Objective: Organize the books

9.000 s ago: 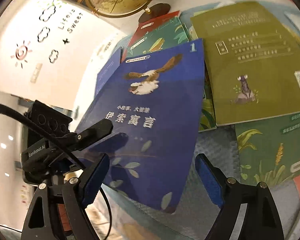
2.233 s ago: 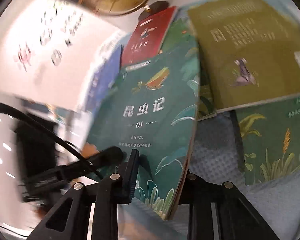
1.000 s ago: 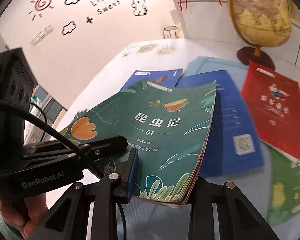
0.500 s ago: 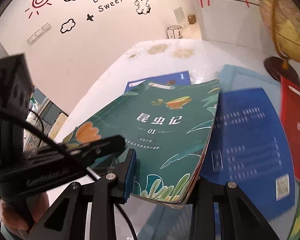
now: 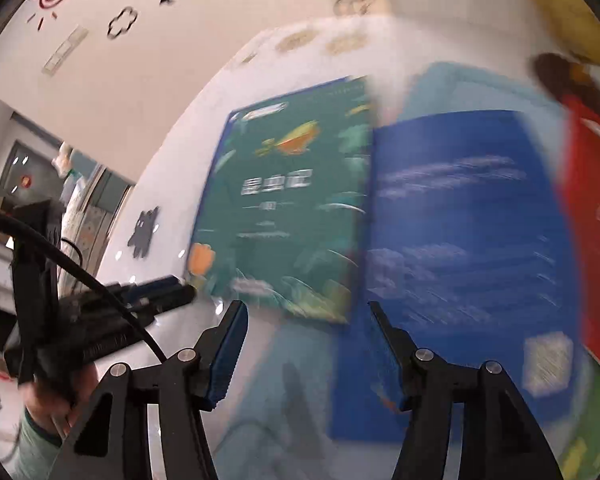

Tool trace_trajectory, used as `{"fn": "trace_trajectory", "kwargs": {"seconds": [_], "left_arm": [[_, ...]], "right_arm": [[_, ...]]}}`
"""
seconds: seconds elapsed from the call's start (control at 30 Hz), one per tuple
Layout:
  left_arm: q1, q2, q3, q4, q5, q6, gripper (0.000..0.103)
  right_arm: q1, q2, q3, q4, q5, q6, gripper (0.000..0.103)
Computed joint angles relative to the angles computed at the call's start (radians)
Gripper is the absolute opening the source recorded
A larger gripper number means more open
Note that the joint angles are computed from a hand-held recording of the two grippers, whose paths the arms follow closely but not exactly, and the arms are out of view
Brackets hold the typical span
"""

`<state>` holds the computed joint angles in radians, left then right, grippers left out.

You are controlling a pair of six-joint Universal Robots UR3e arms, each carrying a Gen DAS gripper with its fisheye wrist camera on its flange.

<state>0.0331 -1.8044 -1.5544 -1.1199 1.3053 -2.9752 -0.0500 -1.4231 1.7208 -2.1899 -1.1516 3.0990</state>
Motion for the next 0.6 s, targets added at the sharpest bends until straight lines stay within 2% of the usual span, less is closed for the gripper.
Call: {"fn": "trace_trajectory", "kwargs": {"seconds": [0.13, 0.17, 0.2, 0.27, 0.43, 0.5, 0.6], "left_arm": [[-0.057, 0.016, 0.026, -0.076, -0.150, 0.062, 0.028], [-0.078, 0.019, 0.014, -0.073, -0.187, 0.060, 0.028], [-0.100, 0.015, 0.010, -0.076, -0.214, 0.061, 0.028], [-0.182, -0.019, 0.017, -0.025, -0.203, 0.017, 0.028], [-0.316, -0.109, 0.049, 0.085, -0.140, -0.078, 0.029], [-0.325, -0.106, 0.053, 0.085, -0.131, -0.085, 0.029], [-0.328, -0.105, 0.060, 0.076, -0.125, -0.111, 0.029]], "right_arm": [[-0.116, -0.243, 0.222, -0.087, -0.150, -0.005, 0.058], [-0.154, -0.284, 0.258, -0.078, -0.153, -0.023, 0.057], [-0.198, -0.313, 0.276, -0.054, -0.128, -0.041, 0.050], [-0.298, -0.366, 0.324, -0.004, -0.061, -0.091, 0.038], [-0.410, -0.368, 0.392, -0.007, 0.004, -0.115, 0.038], [-0.413, -0.349, 0.400, -0.054, 0.015, -0.118, 0.038], [-0.410, -0.317, 0.363, 0.003, 0.074, -0.152, 0.038]]}}
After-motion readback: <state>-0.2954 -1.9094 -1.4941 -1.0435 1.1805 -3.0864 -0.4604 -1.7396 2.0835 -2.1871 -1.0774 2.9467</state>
